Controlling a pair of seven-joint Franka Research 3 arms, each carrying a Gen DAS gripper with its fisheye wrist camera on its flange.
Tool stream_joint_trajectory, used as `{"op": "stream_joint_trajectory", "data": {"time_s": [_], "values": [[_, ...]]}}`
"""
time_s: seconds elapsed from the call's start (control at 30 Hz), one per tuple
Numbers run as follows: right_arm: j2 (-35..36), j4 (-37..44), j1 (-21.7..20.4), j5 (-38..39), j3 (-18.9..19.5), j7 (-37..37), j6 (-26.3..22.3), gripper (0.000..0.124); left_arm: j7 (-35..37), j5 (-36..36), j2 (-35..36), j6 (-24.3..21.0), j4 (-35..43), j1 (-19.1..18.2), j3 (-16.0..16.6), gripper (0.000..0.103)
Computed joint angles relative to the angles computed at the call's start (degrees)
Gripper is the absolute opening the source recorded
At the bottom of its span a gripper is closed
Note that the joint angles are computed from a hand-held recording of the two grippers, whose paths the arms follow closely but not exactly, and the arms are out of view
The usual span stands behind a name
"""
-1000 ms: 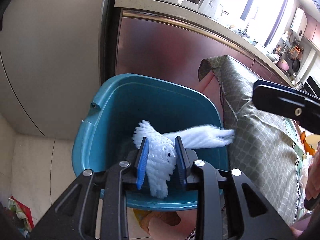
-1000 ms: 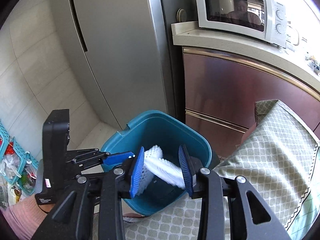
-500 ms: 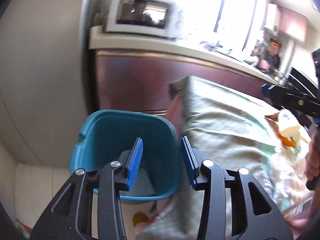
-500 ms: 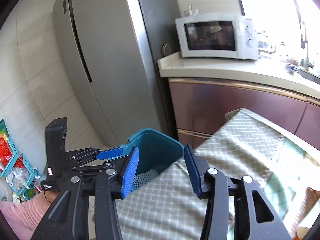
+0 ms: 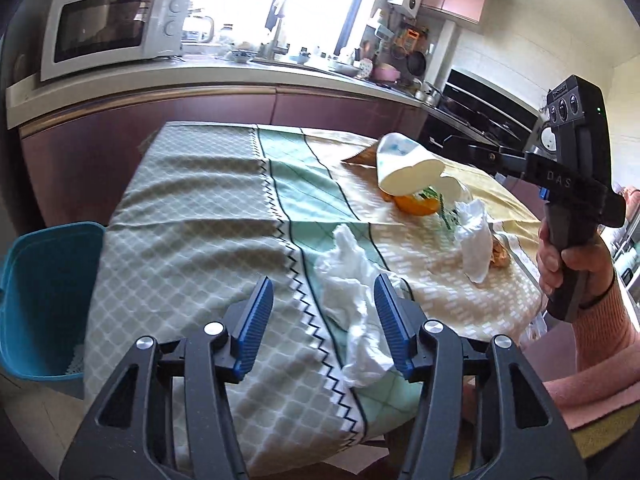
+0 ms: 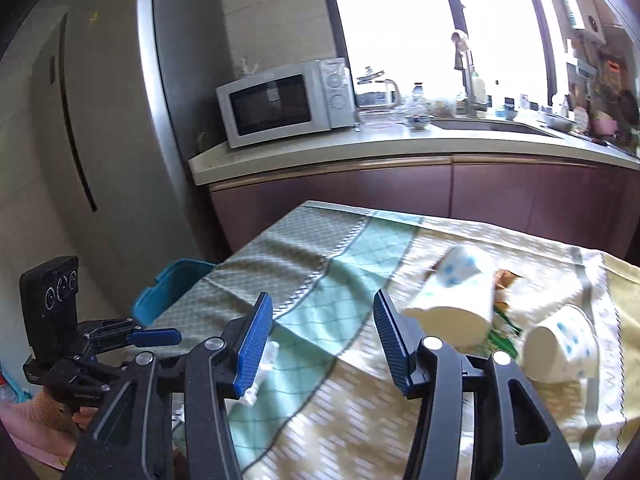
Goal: Collect trash
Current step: 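Return to the table and grasp the white tissue with the left gripper, then grasp the blue-dotted paper cup with the right gripper while the left holds the tissue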
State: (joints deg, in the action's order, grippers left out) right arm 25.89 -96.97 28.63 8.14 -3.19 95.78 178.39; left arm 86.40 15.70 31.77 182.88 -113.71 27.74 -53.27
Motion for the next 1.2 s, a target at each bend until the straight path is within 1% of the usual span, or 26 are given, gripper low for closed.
{"op": "stream_joint_trajectory", "data": {"time_s": [0.03, 0.1, 0.17, 0.23, 0.3, 0.37, 0.43, 0.5, 0.53, 0.6, 0.77, 0.8, 0.87, 0.93, 0.97, 1.03, 1.1, 1.17, 1.2], "values": [[-0.73, -1.56, 1.40, -0.30, -2.43, 1.53, 0.58, 0.050, 0.29, 0.16, 0.78, -0.68, 0.48, -0.23, -0.47, 0.054], [-1.68, -3.91, 2.75, -0.56, -5.51, 3.88, 1.42, 0.050, 0.41, -0.02, 1.26, -0.91, 0.88, -1.95, 0.31, 0.057], [-1.96, -5.30, 4.45, -1.15, -8.72, 6.34, 1.71, 0.051, 0.50, -0.40, 1.41, -1.25, 1.21, -3.65, 1.41, 0.058], [-1.60, -5.59, 4.27, -1.09, -9.16, 7.72, 1.92, 0.051, 0.43, -1.04, 1.12, -1.81, 1.85, -5.77, 3.20, 0.058], [-1.41, -6.12, 4.99, -1.56, -10.54, 8.91, 2.05, 0.051, 0.50, -1.91, 0.30, -2.57, 2.34, -7.90, 5.21, 0.058], [-0.27, -5.12, 6.42, -2.42, -12.53, 10.47, 1.17, 0.051, 0.73, -2.95, -0.02, -3.69, 3.62, -10.71, 7.89, 0.058], [0.75, -4.19, 6.96, -3.65, -13.66, 11.44, 0.34, 0.051, 1.19, -4.15, -0.49, -4.63, 4.37, -12.88, 10.00, 0.057], [1.74, -3.13, 6.97, -4.60, -14.27, 12.59, -0.63, 0.050, 1.30, -5.29, -0.80, -5.66, 5.36, -15.49, 12.56, 0.056], [2.27, -2.39, 6.53, -4.97, -14.01, 12.94, -1.23, 0.050, 1.61, -5.97, -0.86, -6.00, 5.60, -16.09, 13.16, 0.055], [3.22, -1.24, 6.79, -6.25, -14.70, 14.29, -2.21, 0.050, 2.56, -7.39, -0.70, -6.57, 6.07, -16.83, 13.73, 0.054], [4.67, 0.78, 5.71, -8.38, -14.32, 16.53, -3.25, 0.050, 4.16, -10.57, -0.89, -7.89, 7.15, -19.87, 16.71, 0.051], [4.89, 1.13, 5.30, -8.59, -13.97, 16.81, -3.41, 0.049, 4.35, -11.12, -1.03, -7.88, 7.28, -20.67, 17.49, 0.050], [5.29, 1.73, 5.17, -9.23, -14.00, 17.65, -3.79, 0.045, 4.93, -12.01, -1.24, -7.97, 7.49, -21.68, 18.54, 0.046], [5.47, 2.06, 4.85, -9.77, -13.73, 18.18, -3.89, 0.043, 4.99, -12.73, -1.50, -8.18, 7.70, -22.92, 19.88, 0.039], [5.52, 2.18, 4.62, -9.94, -13.52, 18.37, -3.85, 0.040, 5.01, -13.00, -1.61, -8.13, 7.74, -23.48, 20.48, 0.038], [5.67, 2.41, 4.64, -10.36, -13.70, 19.02, -3.84, 0.036, 5.70, -13.98, -1.59, -8.24, 7.70, -23.07, 20.07, 0.033], [5.72, 2.52, 4.45, -10.52, -13.62, 19.55, -3.75, 0.032, 6.29, -14.94, -1.63, -8.16, 7.49, -22.60, 19.61, 0.031], [5.70, 2.55, 4.12, -10.60, -13.32, 19.74, -3.58, 0.024, 6.56, -15.51, -1.90, -7.81, 7.04, -22.59, 19.63, 0.028], [5.68, 2.55, 3.92, -10.57, -13.10, 19.74, -3.55, 0.022, 6.68, -15.73, -2.03, -7.59, 6.82, -22.52, 19.57, 0.025]]}}
